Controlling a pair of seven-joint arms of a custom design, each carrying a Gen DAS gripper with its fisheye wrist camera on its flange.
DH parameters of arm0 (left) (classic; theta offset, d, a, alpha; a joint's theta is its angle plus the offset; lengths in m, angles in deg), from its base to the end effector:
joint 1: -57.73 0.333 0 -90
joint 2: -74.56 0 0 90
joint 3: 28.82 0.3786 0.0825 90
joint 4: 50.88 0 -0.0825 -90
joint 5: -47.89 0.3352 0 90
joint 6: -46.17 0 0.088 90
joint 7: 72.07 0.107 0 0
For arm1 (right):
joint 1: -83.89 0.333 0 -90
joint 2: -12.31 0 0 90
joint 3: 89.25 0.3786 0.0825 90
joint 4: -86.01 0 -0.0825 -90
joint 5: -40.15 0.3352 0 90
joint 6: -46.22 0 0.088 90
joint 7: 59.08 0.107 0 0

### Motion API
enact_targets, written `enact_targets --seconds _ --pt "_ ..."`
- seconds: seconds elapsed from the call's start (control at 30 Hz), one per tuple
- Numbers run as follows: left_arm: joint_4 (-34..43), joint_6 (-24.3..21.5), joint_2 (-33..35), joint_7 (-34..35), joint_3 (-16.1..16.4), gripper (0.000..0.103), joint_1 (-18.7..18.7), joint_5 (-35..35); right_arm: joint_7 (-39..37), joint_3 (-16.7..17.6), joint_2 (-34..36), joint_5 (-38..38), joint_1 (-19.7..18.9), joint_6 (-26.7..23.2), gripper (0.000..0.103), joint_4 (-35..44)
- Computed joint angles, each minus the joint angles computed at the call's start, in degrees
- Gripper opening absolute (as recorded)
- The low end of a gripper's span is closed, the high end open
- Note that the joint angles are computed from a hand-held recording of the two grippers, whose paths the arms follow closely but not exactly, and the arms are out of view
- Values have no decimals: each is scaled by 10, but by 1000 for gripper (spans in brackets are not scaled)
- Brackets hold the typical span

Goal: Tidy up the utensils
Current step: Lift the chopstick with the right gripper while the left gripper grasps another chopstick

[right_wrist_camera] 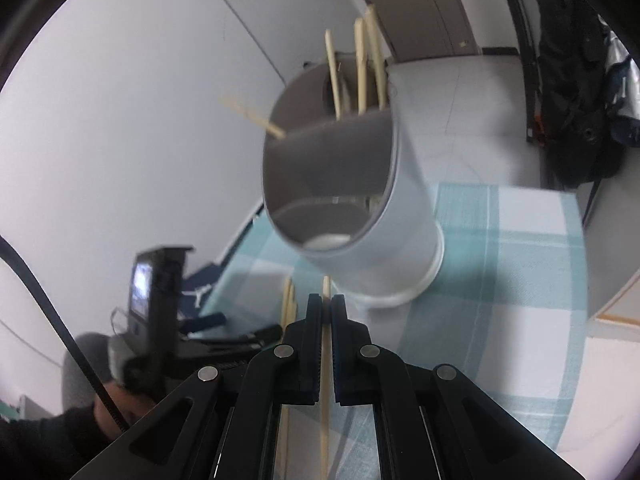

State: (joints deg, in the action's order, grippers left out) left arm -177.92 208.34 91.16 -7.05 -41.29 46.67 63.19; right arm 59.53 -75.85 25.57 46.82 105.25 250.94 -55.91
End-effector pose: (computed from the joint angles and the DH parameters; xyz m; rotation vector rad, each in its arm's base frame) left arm 0.5187 -0.2319 0.3811 -1.8611 2.2674 -0.4292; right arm 0.4396 0.2784 0.4124 -1.5711 1.6544 -0.1865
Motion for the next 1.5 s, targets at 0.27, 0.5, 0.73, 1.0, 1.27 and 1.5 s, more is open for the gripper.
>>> enact_targets --seconds 0.27,0.5,0.73,1.0,1.27,1.5 --pt "14 -44 3 -47 22 101 -18 36 -61 -32 2 84 60 47 3 -14" --pt "5 0 -1 -15 -13 101 11 -25 -51 -25 -7 73 44 61 3 -31" --pt "37 -46 18 -43 12 101 -21 18 -72 -30 -9 96 61 66 3 -30" --pt "58 -89 22 -48 13 96 -16 21 -84 -31 -11 112 67 68 3 -32" --pt "88 -87 38 -48 13 66 -16 33 -76 -28 -12 98 61 72 3 -33" --pt "120 -91 56 -14 -6 3 -16 11 -93 -32 -15 113 71 66 4 -29"
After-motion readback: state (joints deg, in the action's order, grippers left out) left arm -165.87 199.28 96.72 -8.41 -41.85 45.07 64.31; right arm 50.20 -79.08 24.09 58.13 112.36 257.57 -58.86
